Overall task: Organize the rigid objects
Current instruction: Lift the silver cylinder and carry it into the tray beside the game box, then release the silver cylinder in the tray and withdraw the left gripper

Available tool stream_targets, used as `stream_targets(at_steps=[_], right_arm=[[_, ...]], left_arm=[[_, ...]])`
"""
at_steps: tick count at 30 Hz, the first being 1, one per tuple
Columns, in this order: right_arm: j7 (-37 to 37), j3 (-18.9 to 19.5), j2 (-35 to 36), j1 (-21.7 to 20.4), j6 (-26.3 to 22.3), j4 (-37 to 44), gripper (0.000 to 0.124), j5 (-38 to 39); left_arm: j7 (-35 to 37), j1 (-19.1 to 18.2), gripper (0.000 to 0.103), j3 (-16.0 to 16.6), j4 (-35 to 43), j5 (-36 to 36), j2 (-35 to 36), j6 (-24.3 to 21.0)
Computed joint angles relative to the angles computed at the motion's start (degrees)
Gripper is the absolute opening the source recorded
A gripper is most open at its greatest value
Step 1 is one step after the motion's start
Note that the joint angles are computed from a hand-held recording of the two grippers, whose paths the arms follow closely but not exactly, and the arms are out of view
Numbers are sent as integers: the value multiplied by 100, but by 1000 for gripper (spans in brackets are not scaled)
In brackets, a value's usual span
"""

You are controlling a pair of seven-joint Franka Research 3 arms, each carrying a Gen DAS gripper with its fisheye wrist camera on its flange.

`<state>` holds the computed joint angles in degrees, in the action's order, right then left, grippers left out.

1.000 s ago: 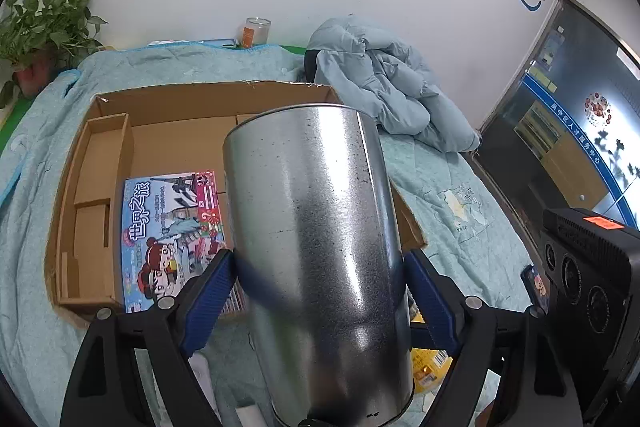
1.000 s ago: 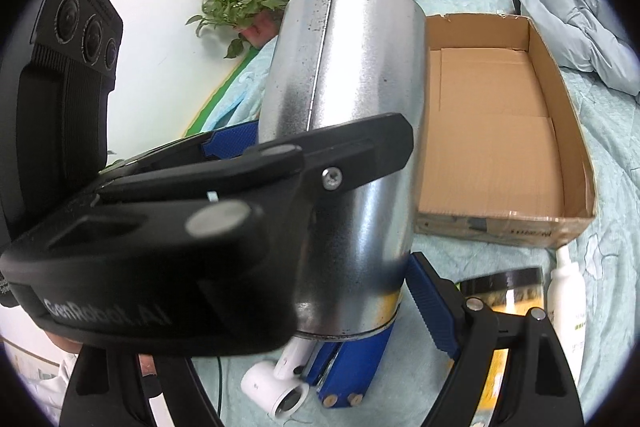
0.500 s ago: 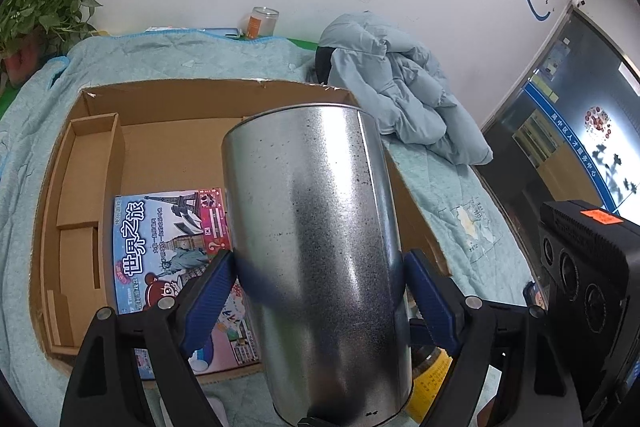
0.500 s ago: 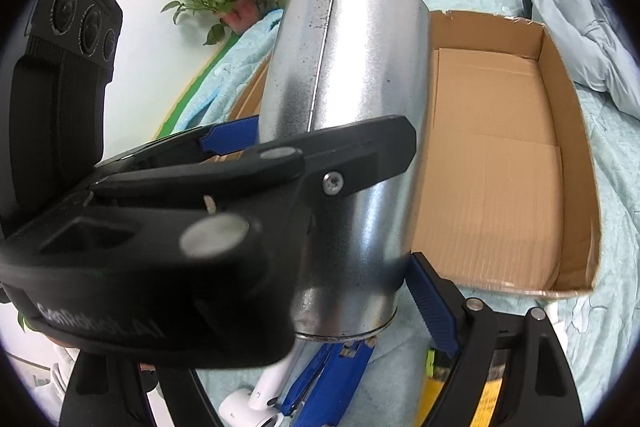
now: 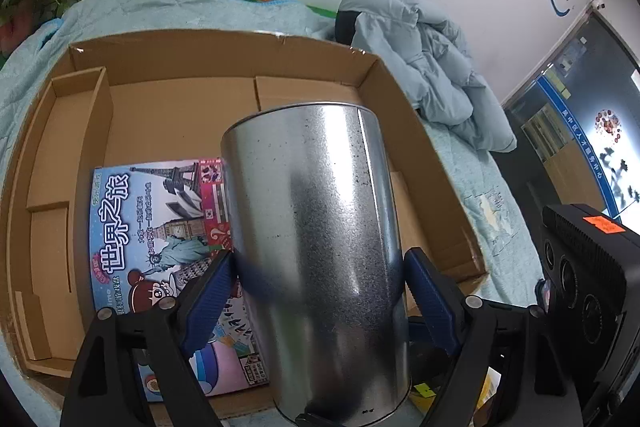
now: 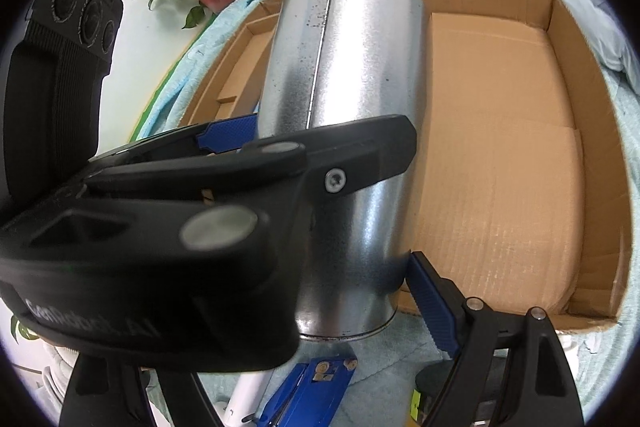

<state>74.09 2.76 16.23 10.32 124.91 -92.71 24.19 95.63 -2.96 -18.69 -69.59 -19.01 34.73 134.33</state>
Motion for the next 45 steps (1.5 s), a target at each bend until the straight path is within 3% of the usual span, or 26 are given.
stream_targets(at_steps=[13,20,27,31,34,37,41,45], right_arm=[[5,19,77,-208,-139,-82,85,624],[219,0,84,-170,-168,-18,86,522],[-407,5,-370,-298,84,-537,87,823],[-624,-142,-906,-264,741,-1124,87,509],[-416,-266,-971,-299,979,-1216,86,180],[42,-363,-807,-373,1110,-1100,78,-56],[-150,-226,-383,-533,667,-615,70,556],[139,-190,-26,-383,617,-258,67,154]], left_arm=[[-250,15,83,2,393,22,362,-579],[262,363,83,-69,-1061,-438,-593,199],[574,631,83,122,-2348,-1055,-1486,742],[773,669,75,218,-2791,-1339,-1741,603],[847,534,75,295,-3227,-1416,-2000,990],[706,428,75,382,-3400,-1388,-2111,1111],[590,382,75,438,-3433,-1419,-2157,1039],[428,294,73,515,-3385,-1168,-2168,1025]])
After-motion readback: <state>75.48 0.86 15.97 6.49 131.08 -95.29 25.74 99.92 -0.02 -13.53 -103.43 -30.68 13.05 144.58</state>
